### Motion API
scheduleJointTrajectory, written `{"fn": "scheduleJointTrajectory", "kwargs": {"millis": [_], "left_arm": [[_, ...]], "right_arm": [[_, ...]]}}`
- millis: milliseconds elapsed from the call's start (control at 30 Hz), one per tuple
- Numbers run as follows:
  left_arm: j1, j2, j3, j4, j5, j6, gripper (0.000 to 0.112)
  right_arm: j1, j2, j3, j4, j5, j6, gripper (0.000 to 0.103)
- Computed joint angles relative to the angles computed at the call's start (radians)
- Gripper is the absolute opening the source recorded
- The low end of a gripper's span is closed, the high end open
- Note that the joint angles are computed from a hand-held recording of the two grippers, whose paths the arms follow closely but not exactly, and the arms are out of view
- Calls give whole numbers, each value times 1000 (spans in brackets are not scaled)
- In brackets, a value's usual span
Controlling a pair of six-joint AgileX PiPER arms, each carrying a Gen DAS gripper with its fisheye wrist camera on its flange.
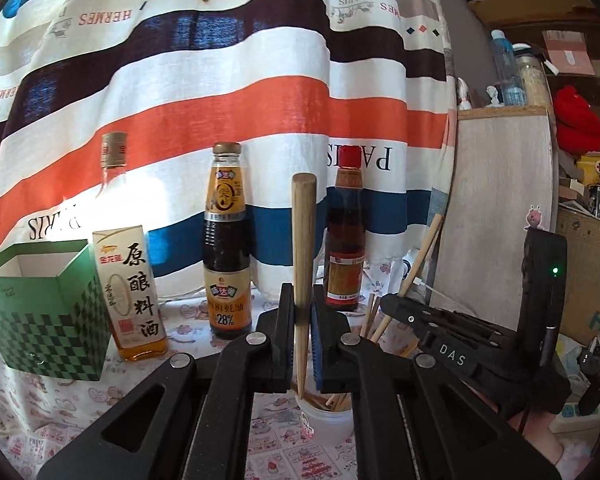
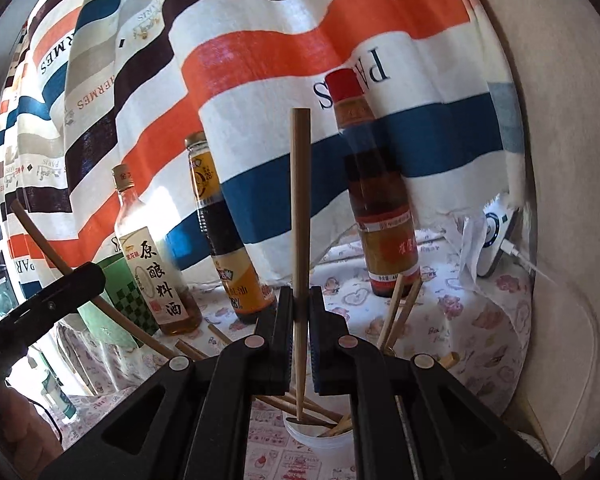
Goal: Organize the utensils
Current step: 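Lower both held chopsticks upright into the clear cup, then open both tools to release the chopsticks into the clear cup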
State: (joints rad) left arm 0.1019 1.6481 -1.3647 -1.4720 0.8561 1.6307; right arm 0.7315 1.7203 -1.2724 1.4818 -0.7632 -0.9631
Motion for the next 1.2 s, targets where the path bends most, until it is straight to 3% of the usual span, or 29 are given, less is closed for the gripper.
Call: {"fn": "scheduleJointTrajectory", "kwargs": {"millis": [100, 200, 267, 433, 567, 800, 933, 1067, 1200], "left_arm": [[-56, 28, -39, 53, -23, -57, 6], [-113, 35, -33, 52, -97, -35, 6], [-142, 45, -40, 58, -138, -36, 6], [-168, 103, -92, 110, -169, -118, 6], [-173, 149, -110, 144, -159, -142, 6], [-217, 194, -98, 207, -227, -135, 6], [-235, 238, -124, 276, -244, -163, 7], [-221, 242, -99, 189, -251, -82, 9], [-202, 247, -122, 197, -238, -115, 17]], "right_arm": [[-55, -23, 49, -68, 108, 121, 8], [-109, -42, 97, -182, 205, 319, 8], [-112, -31, 96, -174, 194, 326, 8], [-125, -35, 150, -338, 169, 575, 9], [-100, -23, 128, -262, 130, 465, 9], [-80, 74, 20, -47, 63, 163, 9], [-129, 104, 12, -15, 142, 137, 9], [-180, 90, 55, -97, 232, 270, 9], [-223, 61, 86, -164, 320, 381, 9]]}}
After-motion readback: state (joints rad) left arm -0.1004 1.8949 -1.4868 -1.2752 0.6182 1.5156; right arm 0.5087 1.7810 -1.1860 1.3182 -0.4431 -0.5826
